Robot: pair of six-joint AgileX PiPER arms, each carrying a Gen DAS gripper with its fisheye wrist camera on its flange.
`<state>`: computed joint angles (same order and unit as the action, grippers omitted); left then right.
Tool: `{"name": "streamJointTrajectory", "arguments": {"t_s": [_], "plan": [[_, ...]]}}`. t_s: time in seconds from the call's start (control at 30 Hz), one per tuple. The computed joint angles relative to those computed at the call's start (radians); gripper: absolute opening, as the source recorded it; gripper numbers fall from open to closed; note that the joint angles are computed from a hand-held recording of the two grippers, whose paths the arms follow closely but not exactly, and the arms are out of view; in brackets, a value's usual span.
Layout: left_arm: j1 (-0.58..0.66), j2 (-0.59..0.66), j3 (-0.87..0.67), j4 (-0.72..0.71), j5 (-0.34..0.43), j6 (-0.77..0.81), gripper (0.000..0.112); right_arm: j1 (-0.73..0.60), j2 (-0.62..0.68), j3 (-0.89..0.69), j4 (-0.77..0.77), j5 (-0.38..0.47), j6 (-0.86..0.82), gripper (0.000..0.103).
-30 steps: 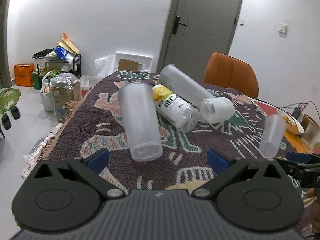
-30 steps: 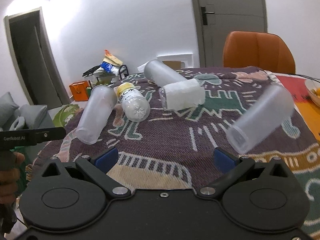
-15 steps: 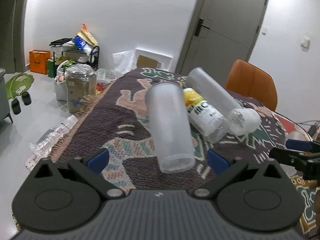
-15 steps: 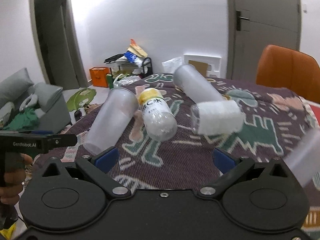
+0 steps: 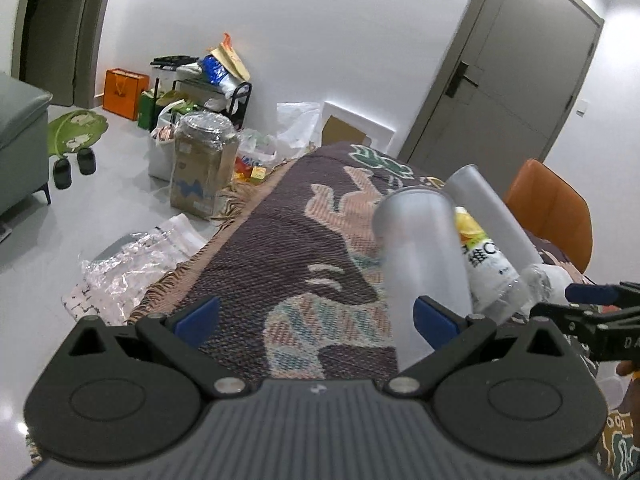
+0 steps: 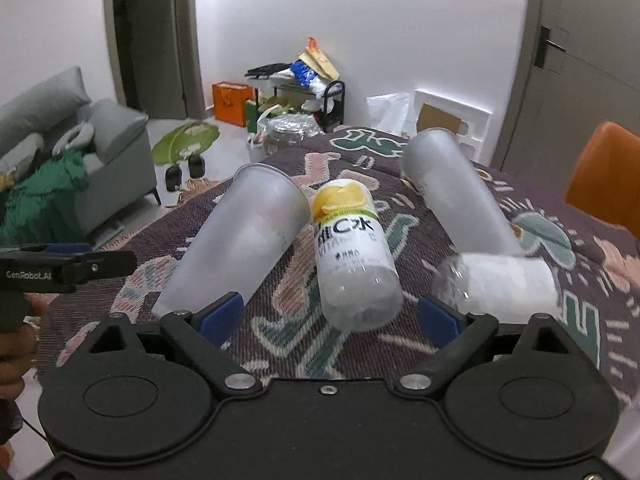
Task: Flip cup upright
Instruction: 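Move the right gripper down around the lying lemon-label bottle, then close the right gripper on the lemon-label bottle and lift it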
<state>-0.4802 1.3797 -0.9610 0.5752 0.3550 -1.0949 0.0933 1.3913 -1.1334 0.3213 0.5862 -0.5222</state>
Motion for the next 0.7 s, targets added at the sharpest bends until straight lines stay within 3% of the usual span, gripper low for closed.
{"name": "streamJointTrajectory", "arguments": {"t_s": [0.37,0.53,0.67,0.7], "plan": [[0.05,0.077,-0.015,-0.096,-0.071,0.085,0.103,0.052,0.161,-0.147,-0.167,0.019,0.097,0.087],[0.045,0.111,-0.02,0.051,-0.104,-0.056,0.103,0.055,0.23,-0.206,-0.2,0.046,0.106,0.083],[0.053,0.131,-0.035,0.011,-0.122,-0.017,0.103,0.06,0.274,-0.238,-0.219,0.05,0.103,0.079],[0.053,0.135,-0.038,0.017,-0.12,-0.018,0.103,0.062,0.281,-0.244,-0.223,0.053,0.102,0.074]]}}
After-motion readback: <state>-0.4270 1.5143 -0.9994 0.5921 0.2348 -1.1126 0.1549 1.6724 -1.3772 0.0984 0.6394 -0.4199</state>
